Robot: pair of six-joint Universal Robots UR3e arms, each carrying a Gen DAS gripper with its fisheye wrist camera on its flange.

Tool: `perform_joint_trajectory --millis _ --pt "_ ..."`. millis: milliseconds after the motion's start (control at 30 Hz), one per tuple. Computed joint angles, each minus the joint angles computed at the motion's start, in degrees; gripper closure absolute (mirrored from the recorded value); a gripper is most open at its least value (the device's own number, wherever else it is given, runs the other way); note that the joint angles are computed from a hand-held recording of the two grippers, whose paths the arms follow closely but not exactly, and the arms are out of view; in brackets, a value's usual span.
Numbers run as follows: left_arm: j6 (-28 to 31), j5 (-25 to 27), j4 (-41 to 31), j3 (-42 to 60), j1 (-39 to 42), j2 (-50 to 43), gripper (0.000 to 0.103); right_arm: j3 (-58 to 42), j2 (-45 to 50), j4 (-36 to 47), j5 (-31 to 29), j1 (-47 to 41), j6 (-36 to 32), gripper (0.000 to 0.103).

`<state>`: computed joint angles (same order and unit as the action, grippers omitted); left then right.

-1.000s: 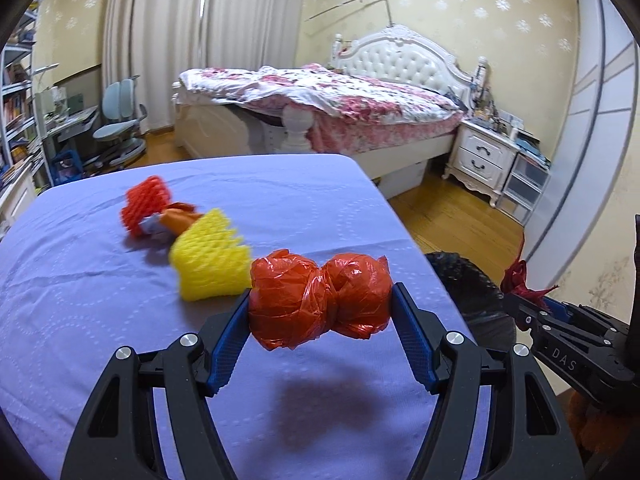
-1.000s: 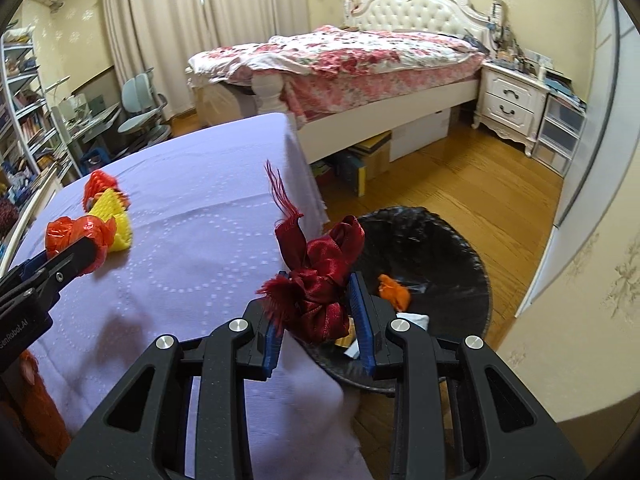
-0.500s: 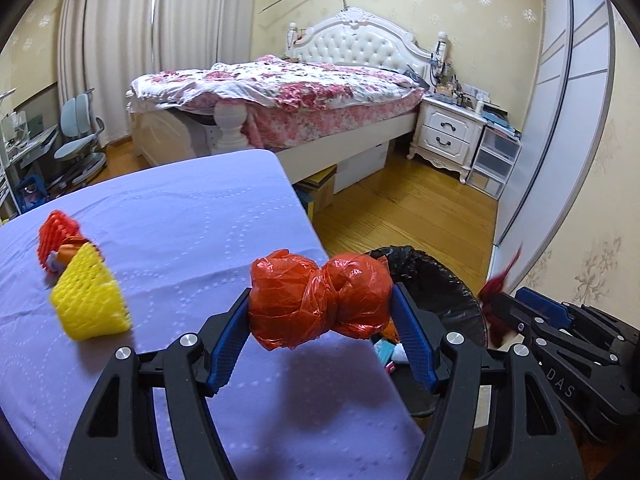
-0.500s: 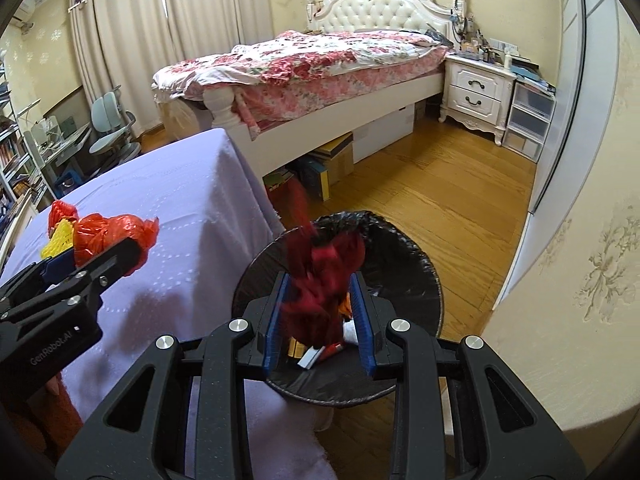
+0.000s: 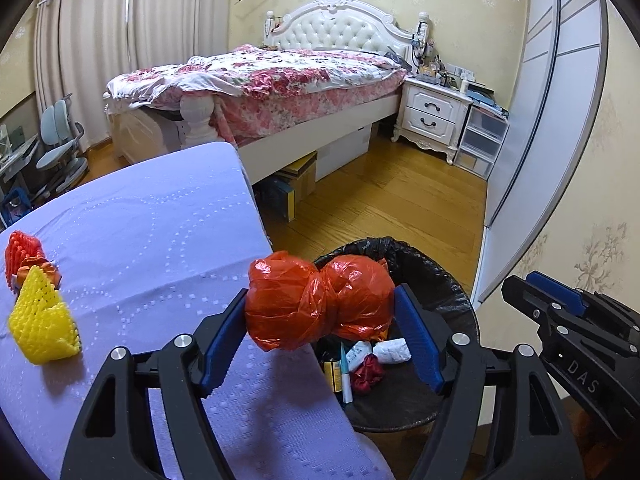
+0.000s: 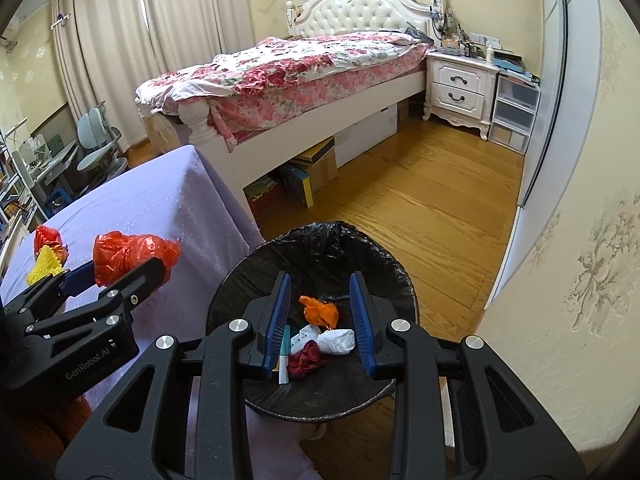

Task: Collect trash
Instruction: 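Carry the ribbon and bag bundle over the bin and open both tools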

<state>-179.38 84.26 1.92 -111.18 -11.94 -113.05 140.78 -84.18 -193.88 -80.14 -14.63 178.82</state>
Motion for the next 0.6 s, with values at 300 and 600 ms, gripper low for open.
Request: perform_joint_trajectory --millis 300,600 --pt "-0.51 2.45 0.76 0.70 -1.60 -0.93 0.023 1.09 0.68 -1.34 0.24 -2.03 0.62 0.057" --pt "0.64 3.91 3.70 -4.00 -0.20 3.69 0.023 1.12 0.86 -1.96 -0.11 -1.37 1.16 0.044"
